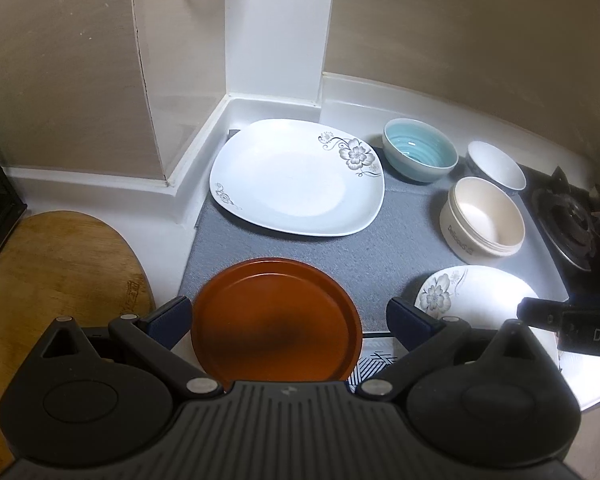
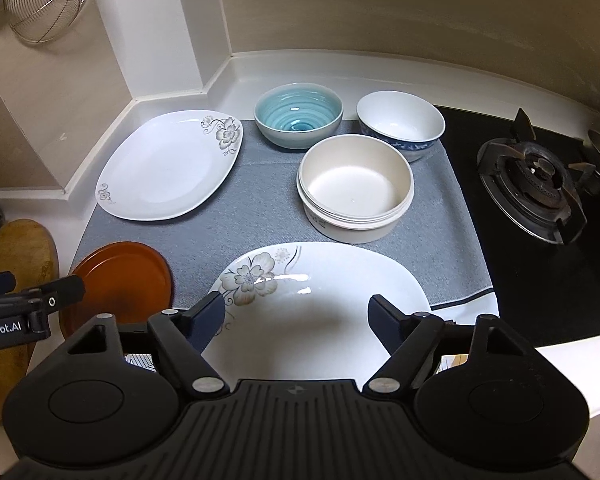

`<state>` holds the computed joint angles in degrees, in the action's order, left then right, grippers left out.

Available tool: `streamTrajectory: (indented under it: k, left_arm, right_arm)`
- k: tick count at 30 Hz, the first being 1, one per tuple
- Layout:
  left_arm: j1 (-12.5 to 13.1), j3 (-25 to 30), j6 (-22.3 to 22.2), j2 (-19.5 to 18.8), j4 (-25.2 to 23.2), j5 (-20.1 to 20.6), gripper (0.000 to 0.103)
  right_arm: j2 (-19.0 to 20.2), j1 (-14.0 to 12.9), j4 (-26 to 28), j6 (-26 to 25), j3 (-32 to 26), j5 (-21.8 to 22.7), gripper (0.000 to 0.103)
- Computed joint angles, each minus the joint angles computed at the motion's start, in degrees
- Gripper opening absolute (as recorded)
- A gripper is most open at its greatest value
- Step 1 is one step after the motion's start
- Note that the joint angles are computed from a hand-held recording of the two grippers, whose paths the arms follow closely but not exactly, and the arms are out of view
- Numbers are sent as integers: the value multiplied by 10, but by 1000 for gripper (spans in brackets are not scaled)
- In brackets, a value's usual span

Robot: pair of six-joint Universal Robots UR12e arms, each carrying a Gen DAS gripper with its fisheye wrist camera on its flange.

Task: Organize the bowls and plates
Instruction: 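Close the left gripper on the orange plate rim and lift it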

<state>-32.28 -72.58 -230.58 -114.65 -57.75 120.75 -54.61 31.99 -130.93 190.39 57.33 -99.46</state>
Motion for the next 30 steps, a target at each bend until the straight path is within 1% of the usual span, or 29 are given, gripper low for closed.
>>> streamTrajectory:
  k: [6,9,12,13,14,15,16,17,19,22,24,25,26,27,28,30]
  left_arm:
    - [4,-4,3,0,3,-11,103]
    - [6,-11,0,4,8,-15,103]
    - [7,-37,-20,14,29,-2,103]
    - [8,-48,-32,19,32,2,100]
    - [10,-60,-42,24,39,6,94]
    - [11,-71,-51,28,42,9,74]
    - [13,-78,-61,32,35,7,58]
    - [16,-85,-70,35,31,3,54]
    - [19,-97,-80,38,31,0,44]
    - [22,-111,-74,39,51,0,44]
    - [24,-113,-77,37,46,0,43]
    - [25,-117,-80,38,53,-6,35]
    - [26,-118,-80,38,55,-13,30]
    - [27,-120,-80,38,55,-18,17]
    - [28,-122,-75,39,60,-25,10]
    - [28,-130,-61,42,78,-34,10]
  right_arm:
    - [2,1,6,-3,-3,-1,76]
    - [3,1,10,-2,-6,0,72]
    - [4,2,11,-5,-8,1,65]
    - [3,1,10,-6,-7,4,59]
    - [3,1,9,-8,-7,7,54]
    - [4,1,9,-9,-7,10,53]
    - [3,1,8,-12,-6,13,49]
    - [3,1,8,-15,-5,16,43]
    - [1,2,6,-19,-2,22,42]
    - [1,3,2,-27,-1,27,42]
    - [2,4,1,-32,-3,29,42]
    - [2,4,2,-34,-4,30,42]
    - [3,5,4,-35,-5,30,42]
    - [4,6,6,-37,-7,29,42]
    - [4,7,8,-40,-9,27,42]
    - [6,9,10,-45,-13,22,42]
